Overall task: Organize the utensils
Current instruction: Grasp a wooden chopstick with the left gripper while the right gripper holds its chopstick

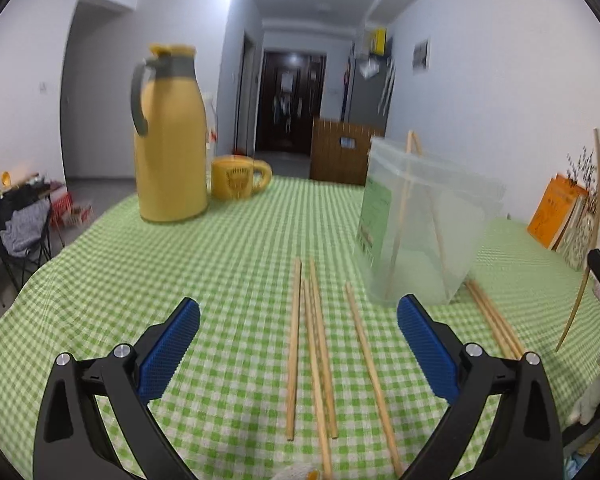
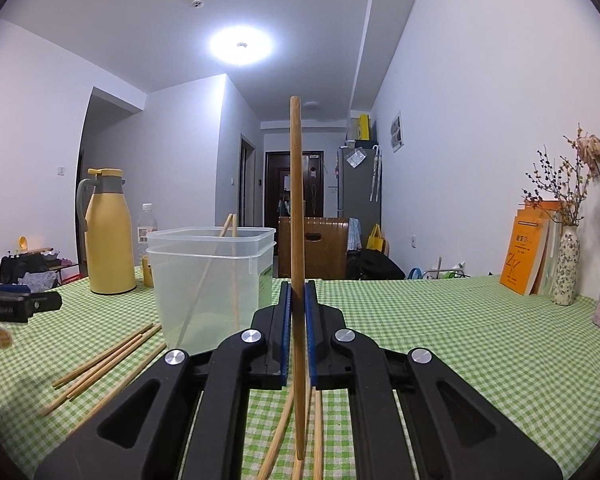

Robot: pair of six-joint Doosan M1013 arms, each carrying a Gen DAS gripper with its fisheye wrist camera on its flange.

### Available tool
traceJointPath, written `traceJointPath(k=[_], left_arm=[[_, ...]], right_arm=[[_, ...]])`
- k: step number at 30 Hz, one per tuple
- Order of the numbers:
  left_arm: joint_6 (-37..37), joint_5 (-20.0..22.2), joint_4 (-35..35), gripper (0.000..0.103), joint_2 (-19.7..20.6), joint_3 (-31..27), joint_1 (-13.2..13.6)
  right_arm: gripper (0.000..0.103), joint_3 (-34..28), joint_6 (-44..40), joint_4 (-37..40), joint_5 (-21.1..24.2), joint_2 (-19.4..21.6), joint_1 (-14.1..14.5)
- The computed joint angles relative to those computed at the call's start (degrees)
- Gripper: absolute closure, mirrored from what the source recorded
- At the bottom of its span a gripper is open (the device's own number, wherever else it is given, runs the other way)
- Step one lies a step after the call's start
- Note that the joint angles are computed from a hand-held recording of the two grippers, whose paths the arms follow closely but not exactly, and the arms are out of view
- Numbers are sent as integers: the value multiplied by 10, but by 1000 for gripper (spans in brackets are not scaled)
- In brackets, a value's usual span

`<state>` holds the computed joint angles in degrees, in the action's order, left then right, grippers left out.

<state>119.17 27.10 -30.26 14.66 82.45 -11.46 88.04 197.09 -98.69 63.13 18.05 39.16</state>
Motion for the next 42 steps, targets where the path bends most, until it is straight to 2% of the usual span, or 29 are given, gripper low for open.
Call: traceJointPath(k=[2, 5, 7, 8, 10, 13, 15, 17, 19, 20, 25, 31, 42], left_arm=[[-37, 52, 50, 7, 16, -33, 1], [-88, 161, 118, 8, 52, -102, -1], [-123, 201, 173, 12, 70, -135, -8], [-148, 218, 223, 14, 82, -153, -15], [-162, 246, 255, 28, 98, -179, -21], [-171, 331, 254, 37, 135, -237, -22], [-176, 362, 260, 40, 150, -258, -26], [-177, 393, 263, 49, 166, -282, -29], [-186, 420, 262, 66, 180, -302, -31], [-188, 433, 263, 70, 186, -311, -32], [-188, 477, 259, 83, 210, -349, -36], [-189, 493, 263, 94, 227, -370, -39], [-179, 532, 280, 96, 251, -398, -46]], right_arm=[[96, 1, 4, -1, -2, -1, 0], [96, 3, 11, -4, -1, -3, 0], [96, 3, 10, -2, -6, -3, -1], [96, 4, 10, -2, -8, -4, -1], [96, 5, 11, -5, -11, -5, -1], [96, 7, 15, -6, -14, -6, -2], [96, 8, 15, -1, -22, -8, -3], [96, 8, 17, 3, -28, -9, -5], [96, 10, 21, 3, -31, -11, -6], [96, 11, 23, 3, -31, -11, -6], [96, 13, 26, -2, -35, -12, -6], [96, 15, 31, -4, -38, -13, -6], [96, 17, 31, -9, -42, -15, -6]])
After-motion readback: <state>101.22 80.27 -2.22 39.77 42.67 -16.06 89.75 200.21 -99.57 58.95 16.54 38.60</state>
